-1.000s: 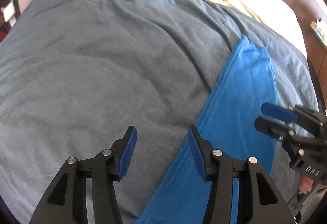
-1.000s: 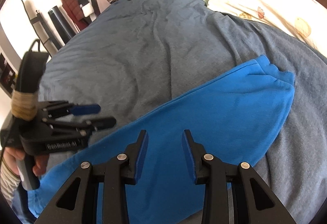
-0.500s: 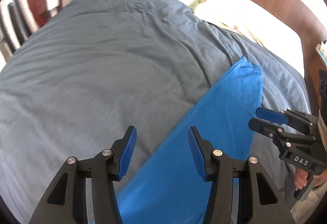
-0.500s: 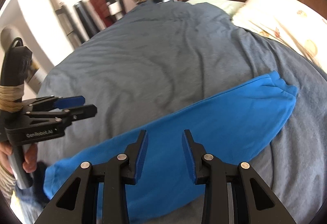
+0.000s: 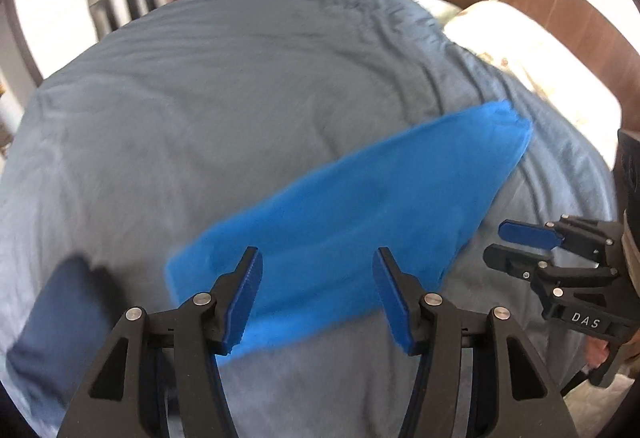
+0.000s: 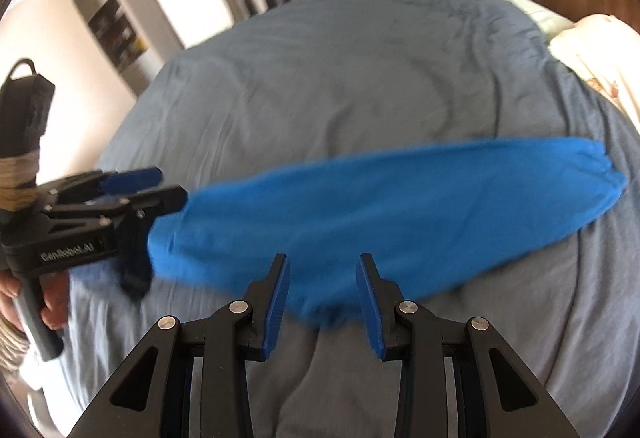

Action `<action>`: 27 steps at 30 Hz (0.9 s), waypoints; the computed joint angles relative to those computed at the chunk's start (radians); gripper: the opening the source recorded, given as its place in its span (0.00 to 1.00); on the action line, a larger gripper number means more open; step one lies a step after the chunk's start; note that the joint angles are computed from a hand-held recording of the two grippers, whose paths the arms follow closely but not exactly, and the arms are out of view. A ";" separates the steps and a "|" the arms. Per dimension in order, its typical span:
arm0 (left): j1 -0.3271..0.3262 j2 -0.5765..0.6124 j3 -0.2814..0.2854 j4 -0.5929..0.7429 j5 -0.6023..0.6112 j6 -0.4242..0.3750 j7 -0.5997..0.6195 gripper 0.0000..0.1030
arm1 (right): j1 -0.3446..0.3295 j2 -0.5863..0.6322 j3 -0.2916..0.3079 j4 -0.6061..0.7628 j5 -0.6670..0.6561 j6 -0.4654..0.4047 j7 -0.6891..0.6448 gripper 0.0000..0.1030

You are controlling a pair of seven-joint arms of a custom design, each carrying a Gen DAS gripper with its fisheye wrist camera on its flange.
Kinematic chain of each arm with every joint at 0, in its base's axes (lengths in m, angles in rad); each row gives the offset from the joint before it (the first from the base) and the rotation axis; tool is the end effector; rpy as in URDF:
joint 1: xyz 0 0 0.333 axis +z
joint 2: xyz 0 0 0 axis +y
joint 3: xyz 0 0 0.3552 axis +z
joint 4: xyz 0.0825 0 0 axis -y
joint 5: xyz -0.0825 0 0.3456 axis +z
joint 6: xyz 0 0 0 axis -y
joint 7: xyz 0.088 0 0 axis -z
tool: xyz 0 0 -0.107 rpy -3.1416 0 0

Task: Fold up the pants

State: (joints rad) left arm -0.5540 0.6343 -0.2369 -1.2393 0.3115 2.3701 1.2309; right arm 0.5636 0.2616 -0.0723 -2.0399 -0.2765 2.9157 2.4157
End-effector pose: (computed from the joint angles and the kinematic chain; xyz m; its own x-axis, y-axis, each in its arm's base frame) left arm 0.5750 -0.4942 0.5023 -0.5135 -0.8580 0.0110 -0.7427 0.4380 -0.5065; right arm 0.5334 0.3086 0.4472 -0.0160 -0.9655 -0.2601 -0.8356 0.1557 -0.5268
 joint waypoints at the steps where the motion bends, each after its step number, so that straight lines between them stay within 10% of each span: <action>1: -0.018 -0.024 0.029 -0.043 -0.005 0.012 -0.019 0.55 | -0.021 0.000 0.032 -0.006 0.031 -0.007 -0.048 0.34; 13: -0.045 -0.064 0.021 -0.205 0.093 -0.004 -0.313 0.56 | -0.156 0.075 0.216 -0.018 0.363 0.001 -0.584 0.34; 27: -0.059 0.015 -0.008 -0.114 0.051 -0.066 -0.273 0.56 | -0.202 0.155 0.269 0.053 0.605 -0.048 -0.949 0.33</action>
State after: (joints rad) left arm -0.6128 0.6495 -0.2448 -1.3532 0.3627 2.3037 0.9574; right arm 0.3619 0.4166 0.1967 -1.9867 0.3287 2.8672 1.4667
